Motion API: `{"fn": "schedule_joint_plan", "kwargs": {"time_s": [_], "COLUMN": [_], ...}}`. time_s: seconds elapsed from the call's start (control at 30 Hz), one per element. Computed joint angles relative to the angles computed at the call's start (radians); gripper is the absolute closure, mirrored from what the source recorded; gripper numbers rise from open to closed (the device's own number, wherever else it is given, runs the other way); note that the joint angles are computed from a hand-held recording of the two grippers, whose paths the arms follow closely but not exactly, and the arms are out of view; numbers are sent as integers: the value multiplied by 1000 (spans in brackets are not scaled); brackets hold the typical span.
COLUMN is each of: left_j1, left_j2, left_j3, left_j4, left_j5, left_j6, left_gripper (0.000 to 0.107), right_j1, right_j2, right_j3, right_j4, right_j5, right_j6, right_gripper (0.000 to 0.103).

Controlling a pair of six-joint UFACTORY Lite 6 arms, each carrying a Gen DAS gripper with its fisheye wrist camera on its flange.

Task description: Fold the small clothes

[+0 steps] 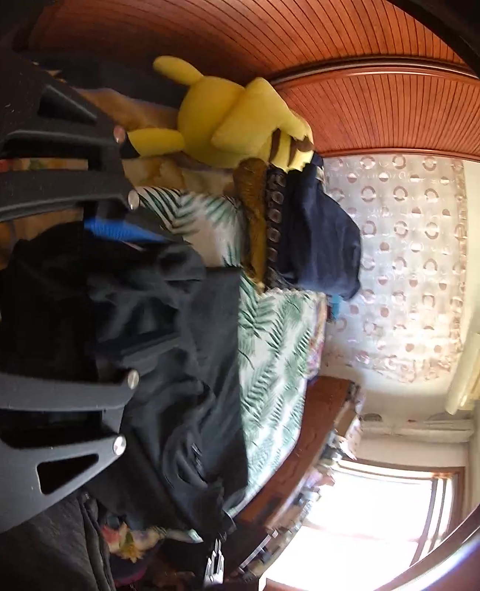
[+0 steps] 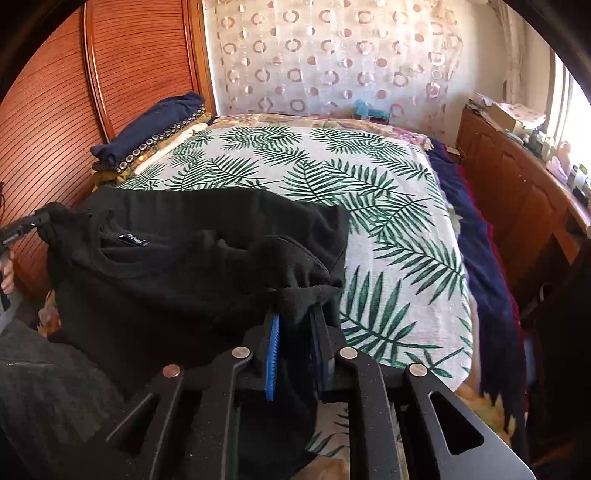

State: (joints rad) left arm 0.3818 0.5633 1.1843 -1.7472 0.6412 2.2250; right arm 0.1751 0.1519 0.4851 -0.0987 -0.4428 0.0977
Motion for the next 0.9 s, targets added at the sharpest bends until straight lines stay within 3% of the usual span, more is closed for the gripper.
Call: {"fn": "schedule_joint_plan", "kwargs": {"time_s": [0.07, 0.1, 0.23, 0.4, 0.63, 0.9], "left_j1": [-4, -9, -56, -126, -160, -179], "left_j2": [-20, -22, 0, 128, 280, 384], "left_j3": [4, 14, 88, 306, 574, 733], "left_j4": [0, 0, 8, 140, 399, 570], "left_j5": [5, 10, -37, -127, -148, -162], "left_j6": [-10, -13, -42, -233, -563, -742], "left_gripper": [28, 27, 27, 27, 27, 27], "right_j1": [-7, -12, -46, -43, -44, -55], "right_j2": [-27, -50, -135, -82, 142, 336], "right_j3": [-4, -12, -37, 41, 232, 442], "right_j4": [19, 28, 7, 94, 19, 17], "right_j5": [3, -1, -5, -11, -48, 42], "right_j6": [-25, -34, -32, -121, -66, -90], "right_gripper": [77, 73, 53, 52, 33, 29]}}
